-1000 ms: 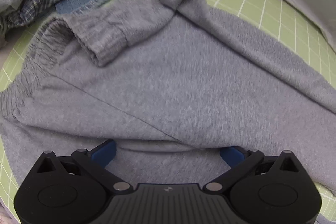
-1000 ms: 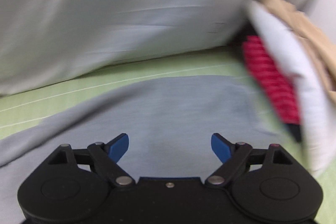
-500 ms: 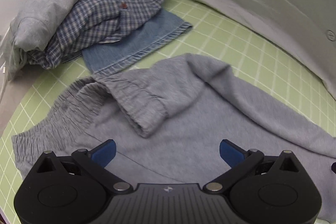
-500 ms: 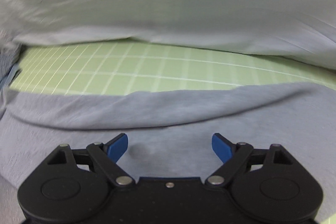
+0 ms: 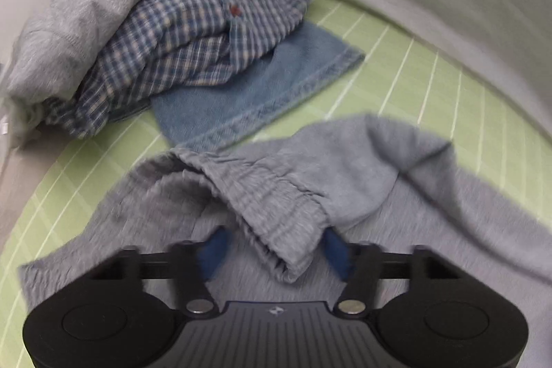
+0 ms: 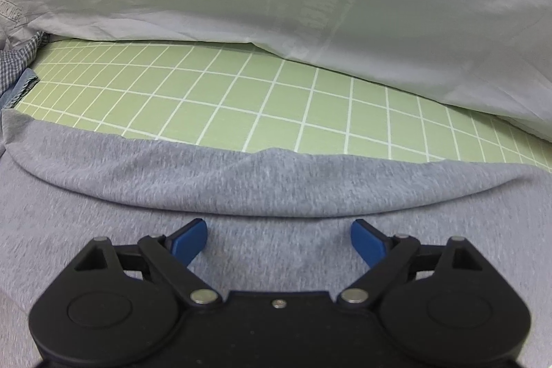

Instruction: Fold clothes

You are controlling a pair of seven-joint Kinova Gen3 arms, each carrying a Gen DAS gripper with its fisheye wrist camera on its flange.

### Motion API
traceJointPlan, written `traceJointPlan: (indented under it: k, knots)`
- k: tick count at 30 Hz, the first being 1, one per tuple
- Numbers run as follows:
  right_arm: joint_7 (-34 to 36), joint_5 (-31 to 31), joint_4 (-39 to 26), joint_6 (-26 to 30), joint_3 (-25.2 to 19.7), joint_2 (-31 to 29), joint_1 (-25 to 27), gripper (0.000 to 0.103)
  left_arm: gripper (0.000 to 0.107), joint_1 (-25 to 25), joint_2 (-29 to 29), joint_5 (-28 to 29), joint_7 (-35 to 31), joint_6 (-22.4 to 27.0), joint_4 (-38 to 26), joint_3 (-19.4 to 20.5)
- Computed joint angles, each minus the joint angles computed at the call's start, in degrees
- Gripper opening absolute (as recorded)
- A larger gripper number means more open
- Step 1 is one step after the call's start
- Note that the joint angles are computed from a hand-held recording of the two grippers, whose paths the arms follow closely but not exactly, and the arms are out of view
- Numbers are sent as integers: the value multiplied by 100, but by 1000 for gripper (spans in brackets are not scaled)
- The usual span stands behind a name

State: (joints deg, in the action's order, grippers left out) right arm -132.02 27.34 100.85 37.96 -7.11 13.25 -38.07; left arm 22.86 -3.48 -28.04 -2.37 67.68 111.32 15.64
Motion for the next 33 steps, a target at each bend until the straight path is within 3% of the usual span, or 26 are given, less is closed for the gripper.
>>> traceJointPlan:
  k: [1, 4, 7, 9, 11, 13, 21, 26, 30, 33]
  knots:
    - [-15, 6, -31, 46, 3, 14, -13, 92, 18, -122, -92, -107, 5, -38, 44, 41]
    - [-84, 67, -113, 203, 10, 40, -75, 92, 18, -566, -242, -758, 406, 261, 49, 384]
    - [-174, 118, -127, 274, 6, 39, -115, 92, 22, -539, -563, -1154, 998, 13, 326, -6]
    - [-213, 77, -114, 263, -12, 39, -102, 92, 32, -589, -615, -1157, 984, -69, 357, -32]
    - [-186, -30, -109, 205, -40, 39, -54, 92, 77, -642, -590, -1216, 991, -18, 359, 140]
    - [-155, -52, -136, 186, -47, 64, -55, 92, 88, -513, -536, -1525, 1285, 162, 450, 495]
    - [655, -297, -737, -179, -36, 583, 178, 93, 88, -137, -508, -1419, 1411, 262, 460, 565]
    - [-230, 295, -1605, -283, 1020, 1233, -445, 92, 88, -43, -457, -1211, 1631, 400, 403, 637]
    - [-509, 541, -1242, -623, 905, 891, -385, 93, 91, 118, -320, -1007, 1456, 295, 357, 578]
    - [-624, 860, -746, -455, 877, 550, -624, 93, 91, 228, -128, -784, 943, -21, 261, 450]
